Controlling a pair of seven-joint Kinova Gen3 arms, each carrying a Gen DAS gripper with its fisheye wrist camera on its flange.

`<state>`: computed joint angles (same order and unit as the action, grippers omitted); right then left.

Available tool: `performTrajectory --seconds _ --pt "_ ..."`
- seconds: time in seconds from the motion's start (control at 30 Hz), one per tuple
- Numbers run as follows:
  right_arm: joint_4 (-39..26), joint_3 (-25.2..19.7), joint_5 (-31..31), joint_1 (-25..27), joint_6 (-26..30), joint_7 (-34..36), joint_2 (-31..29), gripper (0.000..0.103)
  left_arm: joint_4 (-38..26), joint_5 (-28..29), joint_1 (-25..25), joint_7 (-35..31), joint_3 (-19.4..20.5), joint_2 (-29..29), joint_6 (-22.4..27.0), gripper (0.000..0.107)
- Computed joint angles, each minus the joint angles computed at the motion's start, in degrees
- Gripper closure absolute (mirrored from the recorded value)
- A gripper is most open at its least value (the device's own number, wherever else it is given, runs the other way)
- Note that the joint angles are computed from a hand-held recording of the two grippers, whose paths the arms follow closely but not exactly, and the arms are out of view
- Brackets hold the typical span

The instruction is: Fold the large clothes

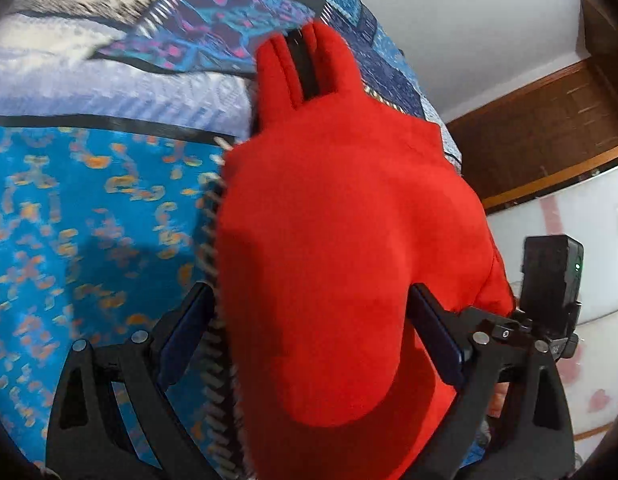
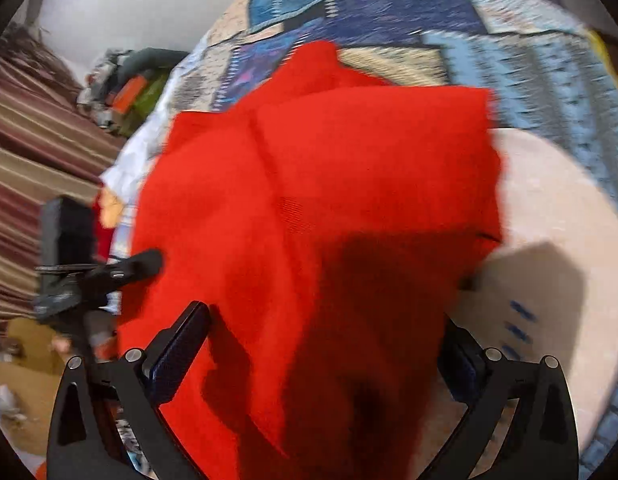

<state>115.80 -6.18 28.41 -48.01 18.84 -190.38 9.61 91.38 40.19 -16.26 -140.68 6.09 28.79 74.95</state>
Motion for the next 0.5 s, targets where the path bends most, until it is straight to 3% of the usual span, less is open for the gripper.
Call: performTrajectory --seconds 0.07,0.2,0.27,0.33,0.43,0.5 --pt "0.18 0.87 0.18 0.52 -2.98 -0.37 1.02 0.000 -1.02 0.44 0.27 0.43 0.59 1.76 1.44 0.013" --pt "0.24 4.72 1.61 -2.05 -5.43 -3.60 1.92 0.004 -0.62 1.53 0.07 0.53 0.84 1.88 1.60 0.031" --pt "-0.96 7.19 0.55 -5.06 -2.93 -2.28 2.09 0.025 0.94 1.60 0.11 -0.90 0.74 -0.18 0.17 0.042" --pt "-1.38 7.40 0.66 -5.31 -3.04 -0.98 2.41 0.057 2.56 1.90 0.24 -3.16 0.70 -2.34 -1.44 0.053" --pt "0.37 5.99 1.48 -3.32 -7.21 -4.52 1.31 0.067 5.79 2.37 0.59 -7.30 0.31 -7.29 -3.86 0.065" --pt "-0.47 9.09 2.03 -7.04 -6.19 -4.49 1.03 0.069 6.57 2.89 0.81 -8.54 -0.31 -9.40 -3.63 0.070"
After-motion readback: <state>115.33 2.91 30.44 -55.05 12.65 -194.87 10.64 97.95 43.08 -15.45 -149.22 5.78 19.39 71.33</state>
